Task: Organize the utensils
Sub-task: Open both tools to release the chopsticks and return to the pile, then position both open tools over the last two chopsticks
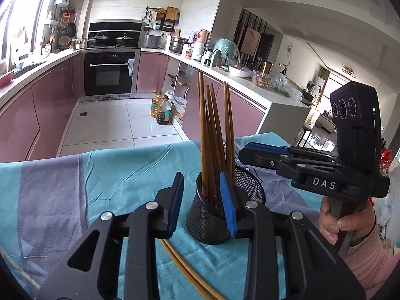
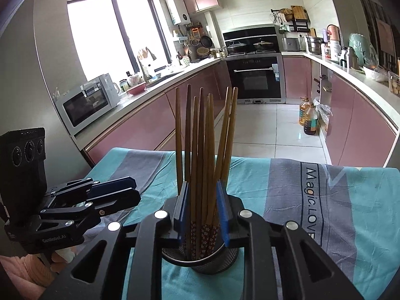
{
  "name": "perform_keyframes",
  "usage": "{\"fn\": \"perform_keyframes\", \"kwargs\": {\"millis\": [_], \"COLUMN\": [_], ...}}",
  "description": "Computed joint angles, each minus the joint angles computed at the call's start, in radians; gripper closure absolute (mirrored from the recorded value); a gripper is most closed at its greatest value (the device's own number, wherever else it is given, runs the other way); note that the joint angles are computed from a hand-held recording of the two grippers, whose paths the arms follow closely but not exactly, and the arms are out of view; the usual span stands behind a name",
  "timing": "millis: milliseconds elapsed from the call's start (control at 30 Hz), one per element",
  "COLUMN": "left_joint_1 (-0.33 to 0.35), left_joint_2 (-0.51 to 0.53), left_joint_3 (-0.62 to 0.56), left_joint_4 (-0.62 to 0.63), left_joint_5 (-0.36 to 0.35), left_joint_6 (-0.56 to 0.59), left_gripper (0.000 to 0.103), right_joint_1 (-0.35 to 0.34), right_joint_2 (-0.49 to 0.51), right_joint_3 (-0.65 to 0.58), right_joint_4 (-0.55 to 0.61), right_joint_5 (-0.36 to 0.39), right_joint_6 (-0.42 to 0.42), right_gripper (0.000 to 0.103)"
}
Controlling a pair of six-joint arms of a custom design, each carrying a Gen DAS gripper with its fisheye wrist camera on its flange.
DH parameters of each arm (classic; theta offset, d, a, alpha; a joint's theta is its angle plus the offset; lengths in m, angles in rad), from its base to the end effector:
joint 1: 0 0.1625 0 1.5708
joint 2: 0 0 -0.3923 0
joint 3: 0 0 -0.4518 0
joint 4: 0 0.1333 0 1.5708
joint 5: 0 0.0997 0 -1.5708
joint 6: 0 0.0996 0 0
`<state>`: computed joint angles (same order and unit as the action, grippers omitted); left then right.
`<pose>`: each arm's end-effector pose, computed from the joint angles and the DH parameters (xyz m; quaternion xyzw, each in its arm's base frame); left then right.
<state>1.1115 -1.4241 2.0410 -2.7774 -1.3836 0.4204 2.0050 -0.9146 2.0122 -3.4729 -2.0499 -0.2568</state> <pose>-0.1136 -0.5721 0.2633 0.3811 0.8735 -0.2910 0.0838 0.3225 -0.4877 0.0817 0.2153 -0.8725 0.3982 0.1838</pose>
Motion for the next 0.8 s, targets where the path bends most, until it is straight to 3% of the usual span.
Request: {"fn": "perform_keyframes", "kwargs": {"millis": [100, 333, 667, 800], "left_joint_1": [0.009, 0.046, 0.095, 0.115], "left_joint_2": [-0.037, -0.111, -0.160, -0.167], "left_joint_3": [0.025, 0.077, 0.151, 0.168], "left_joint_4": [0.002, 0.045, 0.107, 0.122], "left_joint_5": [-0.003, 0.013, 0.092, 0.093], "left_joint_6": [0.000, -0.007, -0.017, -0.028], "left_gripper": [0.066, 0.057, 0.055, 0.055], "right_joint_1": [0.014, 0.041, 0.034, 0.029], "right_joint_2": [-0.020, -0.059, 0.053, 0.088], "right_joint_3": [0.036, 0.128, 0.109, 0.089], "right_joint_4": [-0.024, -0.009, 0.109, 0.131], "right_joint_5": [0.022, 0.110, 0.063, 0.045], "right_joint_6": [-0.014, -0.038, 0.037, 0.055], "right_gripper": [0.081, 0.069, 0.069, 0.069]}}
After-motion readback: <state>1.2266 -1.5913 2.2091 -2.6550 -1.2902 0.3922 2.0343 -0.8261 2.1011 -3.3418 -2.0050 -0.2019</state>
